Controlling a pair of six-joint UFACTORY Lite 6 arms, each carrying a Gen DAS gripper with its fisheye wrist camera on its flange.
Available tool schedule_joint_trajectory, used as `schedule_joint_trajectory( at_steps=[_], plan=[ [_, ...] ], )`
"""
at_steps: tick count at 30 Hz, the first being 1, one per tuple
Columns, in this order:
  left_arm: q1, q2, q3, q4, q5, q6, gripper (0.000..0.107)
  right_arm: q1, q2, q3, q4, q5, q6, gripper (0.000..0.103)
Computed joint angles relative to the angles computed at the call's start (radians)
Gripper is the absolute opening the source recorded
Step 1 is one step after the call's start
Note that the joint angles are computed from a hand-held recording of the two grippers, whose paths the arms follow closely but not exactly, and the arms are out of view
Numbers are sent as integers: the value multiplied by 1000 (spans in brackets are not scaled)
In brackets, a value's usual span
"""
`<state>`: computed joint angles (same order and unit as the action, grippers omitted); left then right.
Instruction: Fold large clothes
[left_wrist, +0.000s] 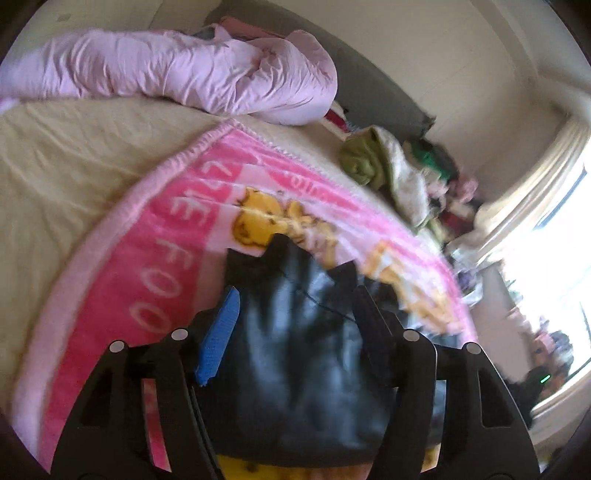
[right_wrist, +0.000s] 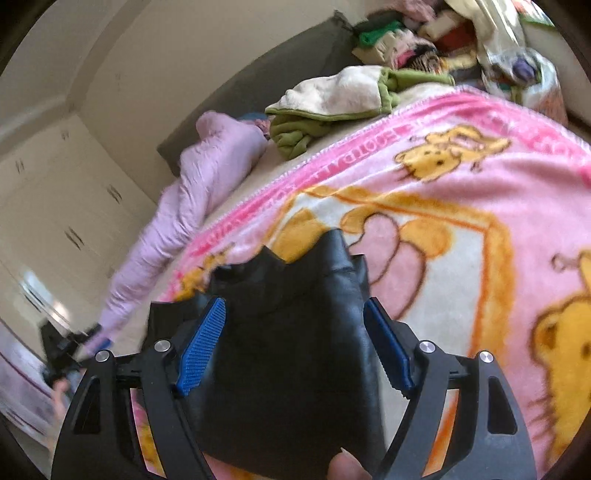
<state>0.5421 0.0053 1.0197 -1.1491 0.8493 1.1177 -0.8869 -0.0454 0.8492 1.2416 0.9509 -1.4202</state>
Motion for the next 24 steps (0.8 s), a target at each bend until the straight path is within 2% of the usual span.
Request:
schedule_joint_trajectory(
  at_steps=[5, 8, 9, 10, 11, 12, 13, 15, 18, 21, 24],
  plan=[
    [-137, -3, -89, 58, -231, 106, 55, 202, -52, -75, 52, -333, -153, 76],
    [-229, 23, -117, 53, -365, 169, 55, 278, 14, -58, 121, -453, -239, 72],
    [-245, 32, -123, 42, -393, 191, 49, 298, 33, -54, 154, -483, -279, 64],
    [-266, 39, -128, 42, -430, 197, 39, 320, 52, -54, 201, -520, -339, 43],
    [-282, 49, -130, 48, -467, 193, 15, 331, 62, -53, 230, -536, -377, 28],
    [-285, 50, -137, 13, -495, 223, 6, 335, 64, -57, 265, -544, -411, 13],
    [-267, 46, -144, -55, -482, 279, 4, 323, 50, -68, 288, -522, -428, 8],
    [-206, 8, -159, -144, -410, 349, 0, 291, 3, -84, 302, -469, -433, 6],
    [-154, -71, -169, -213, -334, 394, 0, 216, -27, -43, 283, -318, -368, 6],
    [-165, -83, -132, -228, -338, 371, 0, 235, 0, 21, 292, -332, -332, 6],
    [-204, -15, -69, -218, -391, 335, 0, 314, 121, 106, 335, -438, -351, 6]
  ],
)
